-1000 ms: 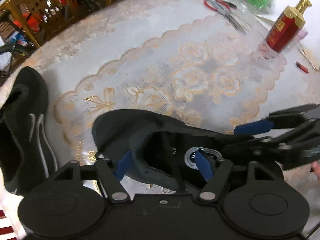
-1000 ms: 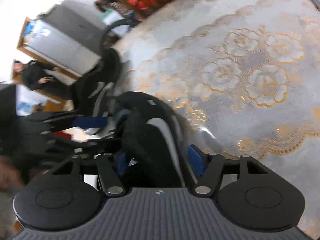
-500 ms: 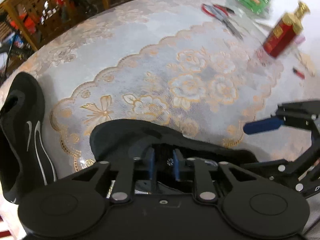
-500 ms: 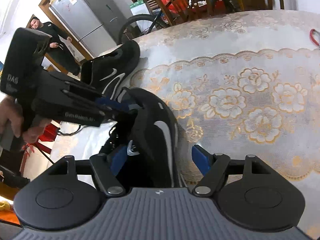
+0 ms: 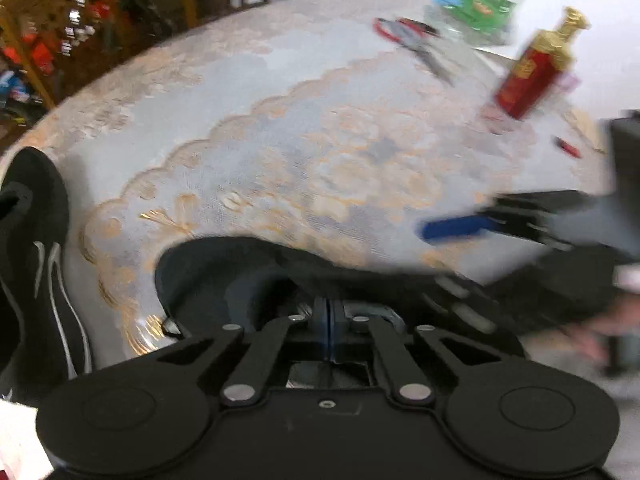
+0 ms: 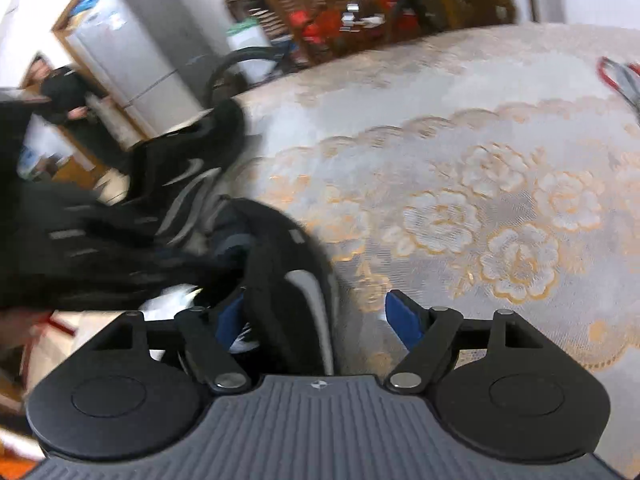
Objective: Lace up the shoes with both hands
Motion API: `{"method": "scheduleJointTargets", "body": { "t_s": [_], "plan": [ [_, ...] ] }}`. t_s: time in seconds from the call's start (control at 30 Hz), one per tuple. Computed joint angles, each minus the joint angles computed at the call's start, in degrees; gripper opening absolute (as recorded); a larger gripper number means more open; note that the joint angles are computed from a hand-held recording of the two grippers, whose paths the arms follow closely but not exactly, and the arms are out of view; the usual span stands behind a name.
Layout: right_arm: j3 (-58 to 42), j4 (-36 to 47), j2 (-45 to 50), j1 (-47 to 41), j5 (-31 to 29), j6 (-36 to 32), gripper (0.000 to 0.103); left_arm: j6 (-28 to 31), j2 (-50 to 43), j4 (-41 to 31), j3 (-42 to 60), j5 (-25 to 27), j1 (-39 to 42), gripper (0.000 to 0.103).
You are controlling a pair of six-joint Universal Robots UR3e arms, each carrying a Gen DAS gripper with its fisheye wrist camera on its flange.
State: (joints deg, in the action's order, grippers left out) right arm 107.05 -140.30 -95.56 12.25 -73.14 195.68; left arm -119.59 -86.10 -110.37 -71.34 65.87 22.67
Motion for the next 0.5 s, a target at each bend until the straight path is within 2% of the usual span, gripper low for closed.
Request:
{"method": "scheduleJointTargets", "body": {
  "t_s": [0.07, 0.2, 0.27, 0.33, 0.37, 0.4, 0.43, 0.47, 0.5],
  "plan": [
    [1.3, -4.9, 1.5, 2.9, -7.0, 6.3, 0.077, 5.1, 2.1, -5.8, 2.1, 0.0, 2.8, 0.001],
    [2.1, -5.7, 2.8, 3.3, -8.0, 10.1, 0.077, 14.6, 3.1, -25.3, 9.9, 5.0, 7.7, 0.000],
    [1.8, -4.7, 2.6, 2.2, -6.6, 10.0, 0.077, 18.4, 8.0, -26.9, 6.4, 9.4, 9.4, 0.000],
    [0.8, -1.4, 2.4, 0.1, -2.4, 9.5, 0.076, 17.8, 11.9, -26.6, 2.6, 9.9, 12.4, 0.002],
    [0.3, 1.4, 1.4, -1.6, 1.6, 9.1, 0.069, 16.4, 13.3, -25.7, 1.0, 9.0, 14.0, 0.010],
    [-0.1, 4.2, 0.4, -3.3, 5.5, 8.7, 0.056, 14.9, 14.6, -24.8, -0.6, 8.1, 15.6, 0.030],
    [-0.3, 6.3, -1.6, -4.6, 8.6, 8.6, 0.056, 13.9, 16.2, -23.3, -2.2, 6.8, 17.2, 0.042],
    [-0.5, 8.4, -3.6, -5.9, 11.6, 8.6, 0.060, 13.6, 17.7, -21.3, -3.9, 5.1, 18.7, 0.064],
    [-0.9, 9.2, -5.0, -7.0, 13.8, 8.6, 0.066, 13.3, 19.1, -19.3, -5.6, 3.4, 20.2, 0.071]
  ]
}}
